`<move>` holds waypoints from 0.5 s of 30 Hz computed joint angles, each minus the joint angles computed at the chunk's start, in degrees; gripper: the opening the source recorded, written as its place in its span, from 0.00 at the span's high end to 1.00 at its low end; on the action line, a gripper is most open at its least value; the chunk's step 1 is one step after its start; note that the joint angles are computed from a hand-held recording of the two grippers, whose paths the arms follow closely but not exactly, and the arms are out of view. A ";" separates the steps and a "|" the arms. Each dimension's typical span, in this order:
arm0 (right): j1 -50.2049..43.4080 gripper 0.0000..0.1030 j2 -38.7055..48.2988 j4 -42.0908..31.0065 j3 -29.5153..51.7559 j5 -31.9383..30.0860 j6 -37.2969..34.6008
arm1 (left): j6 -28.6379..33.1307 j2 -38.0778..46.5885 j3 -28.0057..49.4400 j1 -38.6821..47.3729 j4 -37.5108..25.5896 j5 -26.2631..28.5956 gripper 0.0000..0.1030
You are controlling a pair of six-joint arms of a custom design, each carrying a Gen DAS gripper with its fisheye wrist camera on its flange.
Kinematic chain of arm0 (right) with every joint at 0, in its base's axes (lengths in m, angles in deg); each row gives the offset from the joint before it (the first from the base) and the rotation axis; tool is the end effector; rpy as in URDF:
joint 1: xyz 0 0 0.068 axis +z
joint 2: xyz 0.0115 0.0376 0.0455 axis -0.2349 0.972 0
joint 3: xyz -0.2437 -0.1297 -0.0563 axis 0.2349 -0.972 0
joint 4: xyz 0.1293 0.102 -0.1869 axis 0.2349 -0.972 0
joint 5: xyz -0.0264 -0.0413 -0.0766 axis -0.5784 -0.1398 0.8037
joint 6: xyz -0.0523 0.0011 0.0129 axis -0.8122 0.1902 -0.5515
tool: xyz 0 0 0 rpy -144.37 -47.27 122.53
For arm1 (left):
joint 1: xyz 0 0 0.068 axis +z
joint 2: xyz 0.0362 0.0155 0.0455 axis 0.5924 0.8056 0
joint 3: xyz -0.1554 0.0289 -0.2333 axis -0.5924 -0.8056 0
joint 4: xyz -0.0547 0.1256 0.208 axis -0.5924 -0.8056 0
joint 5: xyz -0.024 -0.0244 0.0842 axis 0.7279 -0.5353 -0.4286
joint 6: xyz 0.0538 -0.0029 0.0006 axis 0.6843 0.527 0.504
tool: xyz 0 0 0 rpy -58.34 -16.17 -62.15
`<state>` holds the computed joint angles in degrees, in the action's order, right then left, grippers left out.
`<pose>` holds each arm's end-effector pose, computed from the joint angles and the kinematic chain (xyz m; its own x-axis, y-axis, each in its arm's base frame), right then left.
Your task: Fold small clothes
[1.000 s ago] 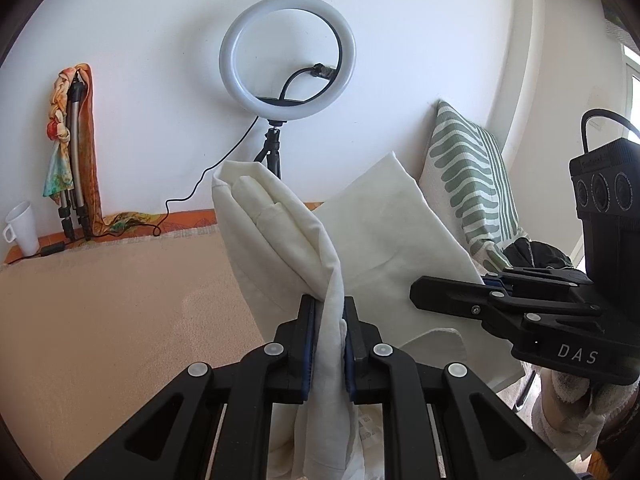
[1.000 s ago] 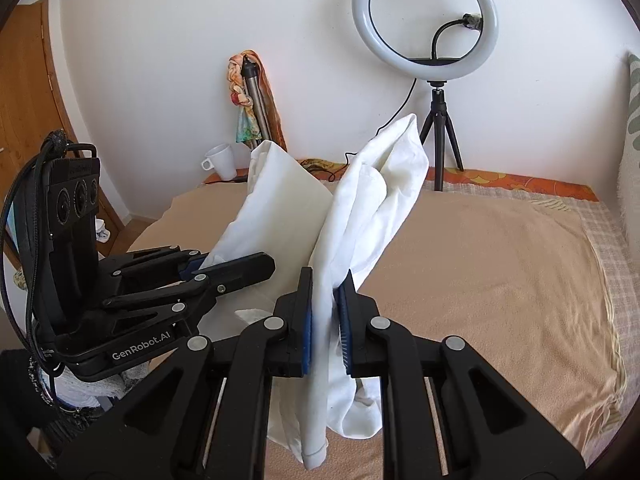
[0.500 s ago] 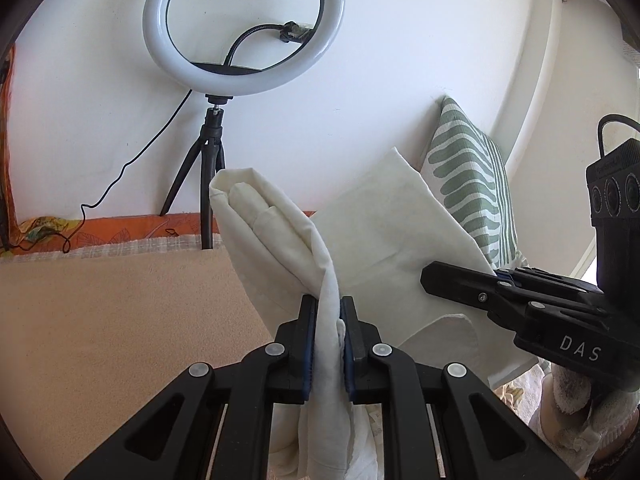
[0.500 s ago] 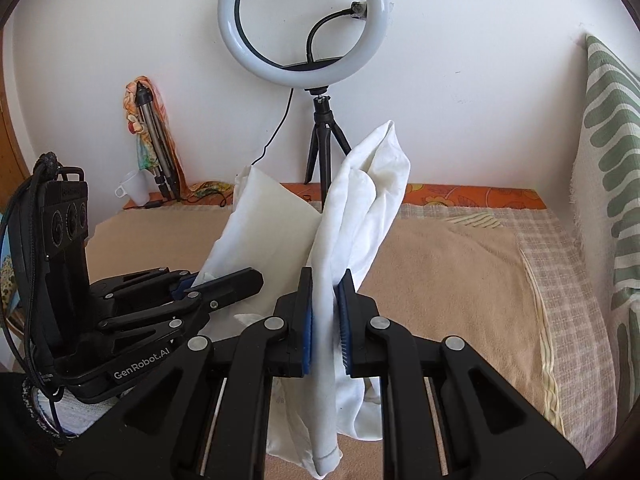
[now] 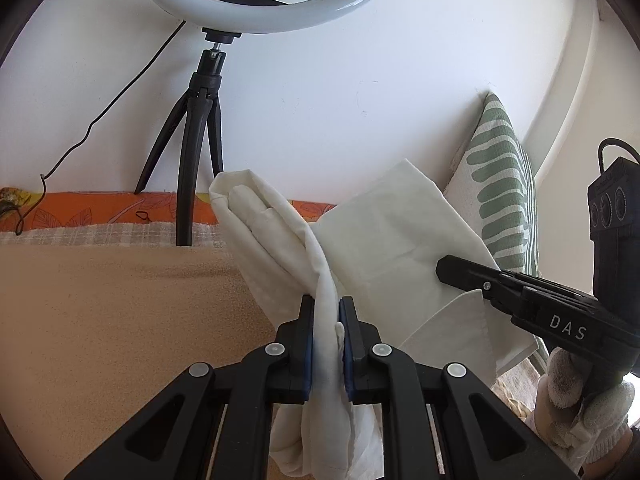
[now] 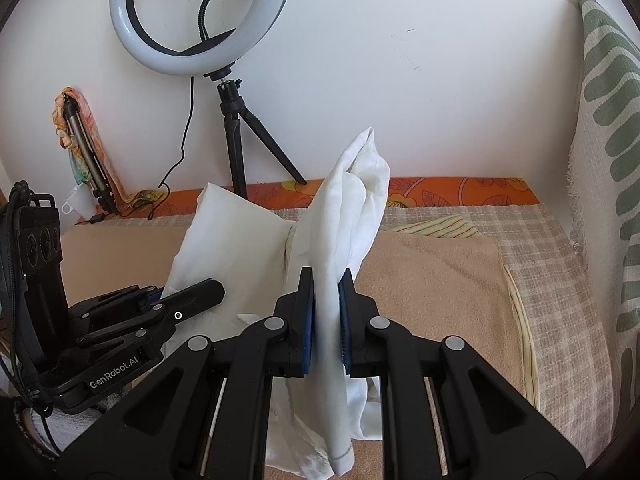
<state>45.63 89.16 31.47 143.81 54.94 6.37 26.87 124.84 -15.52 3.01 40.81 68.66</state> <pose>0.1472 0.2090 0.3065 -0.7150 0.0603 -0.6965 -0.0349 0.9920 0.1217 0.1820 -0.1289 0.2168 -0.6979 0.0270 -0.7157 0.4598 0.7830 -0.4189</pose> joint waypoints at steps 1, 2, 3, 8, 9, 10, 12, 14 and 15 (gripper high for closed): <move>-0.96 0.88 -0.54 -0.15 -0.31 -0.06 -0.80 | 0.11 0.87 0.40 -0.47 0.56 -0.26 0.91; -1.69 0.88 -0.87 -0.80 -0.43 0.24 -1.24 | 0.33 1.67 0.76 -0.89 1.11 -0.42 0.91; -2.71 0.88 -1.35 -1.07 -0.84 0.20 -1.97 | 0.74 2.79 1.36 -1.46 1.57 -0.79 0.91; -8.95 0.87 -3.47 -0.95 -5.05 -0.68 -4.17 | 1.35 5.43 2.74 -2.99 0.64 -5.05 0.88; -10.14 0.84 -3.22 -1.96 -5.24 -0.20 -3.69 | 1.49 5.23 2.97 -3.21 -0.30 -7.03 0.77; -10.61 0.84 -2.93 -3.26 -5.17 0.57 -2.94 | 1.94 5.04 3.26 -3.27 -1.27 -9.15 0.69; -11.18 0.73 -2.76 -5.24 -4.97 1.96 -1.47 | 3.08 3.83 3.45 -3.07 -2.74 -11.70 0.67; -11.28 0.44 -3.04 -7.17 -4.57 3.04 0.41 | 4.47 2.67 3.91 -2.60 -4.40 -12.39 0.64; -10.85 0.38 -3.68 -7.75 -4.65 4.09 1.30 | 4.96 1.92 4.01 -2.30 -5.27 -12.20 0.63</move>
